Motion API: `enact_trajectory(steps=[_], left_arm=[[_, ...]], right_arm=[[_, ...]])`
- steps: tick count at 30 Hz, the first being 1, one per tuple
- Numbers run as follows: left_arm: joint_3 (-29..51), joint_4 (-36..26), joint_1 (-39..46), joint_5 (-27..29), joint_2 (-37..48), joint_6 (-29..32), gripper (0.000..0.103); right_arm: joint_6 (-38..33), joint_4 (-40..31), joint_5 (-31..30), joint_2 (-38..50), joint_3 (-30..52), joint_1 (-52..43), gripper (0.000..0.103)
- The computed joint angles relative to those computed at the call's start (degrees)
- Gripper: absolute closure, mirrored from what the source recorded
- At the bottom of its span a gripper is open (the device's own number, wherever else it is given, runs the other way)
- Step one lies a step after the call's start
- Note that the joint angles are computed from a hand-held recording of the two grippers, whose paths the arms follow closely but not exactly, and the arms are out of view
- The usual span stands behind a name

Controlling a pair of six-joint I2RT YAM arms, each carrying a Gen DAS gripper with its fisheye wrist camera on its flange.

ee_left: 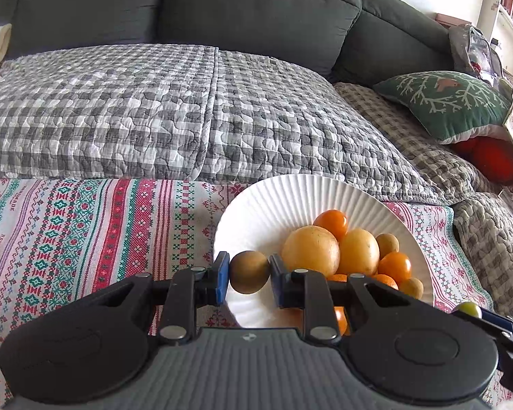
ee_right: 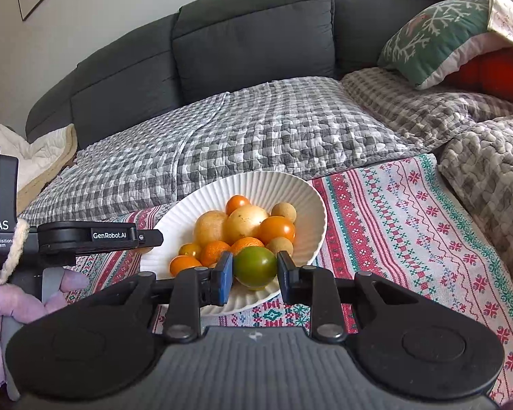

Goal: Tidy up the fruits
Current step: 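Carry the brown fruit with the left tool over the plate and open it, then lower the green tomato into the plate and open the right tool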

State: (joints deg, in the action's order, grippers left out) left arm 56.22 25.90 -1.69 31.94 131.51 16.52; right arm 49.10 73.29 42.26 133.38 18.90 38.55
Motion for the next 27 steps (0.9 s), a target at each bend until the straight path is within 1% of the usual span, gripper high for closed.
enact_trajectory(steps=[5, 8, 11, 14, 17, 20, 22, 24, 27], left_arm=[[4.3, -1.5, -2.0, 0.2, 2.6, -3.0, 0.095], [6.3, -2.6, -3.4, -0.7, 4.0, -3.8, 0.095], [6.7, -2.0, -3.9, -1.5, 4.5, -4.8, 0.095], [7.1, -2.7, -3.4, -0.3, 4.8, -5.8, 0.095], [6.3, -1.8, -3.1, 0.2, 4.6, -5.5, 0.092], [4.5, 0.3, -2.9, 0.1, 4.1, -5.6, 0.087], [2.2, 2.4, -3.0, -1.0, 2.9, -4.8, 0.076], [0.5, 2.8, -2.9, -1.5, 1.5, -3.0, 0.068], [-1.5, 3.2, -2.1, -1.3, -0.5, -0.2, 0.063]], right_arm=[[-0.8, -0.7, 0.5, -0.6, 0.0, 0.4, 0.078], [-1.5, -0.8, 0.5, -0.7, 0.0, 0.4, 0.078], [-1.6, -0.8, 0.5, -0.6, -0.1, 0.3, 0.078], [-2.1, -1.2, 0.5, -0.8, -0.2, 0.3, 0.078], [-1.7, -0.9, 0.7, -0.9, -0.8, 0.0, 0.078], [-0.9, -0.5, 0.9, -1.5, -1.4, -0.5, 0.078], [-1.4, -0.1, 0.5, -2.0, -1.6, -1.2, 0.078], [-2.5, 0.5, -0.4, -2.4, -1.5, -2.4, 0.078], [-5.1, -0.3, -2.1, -3.2, -0.5, -4.5, 0.078]])
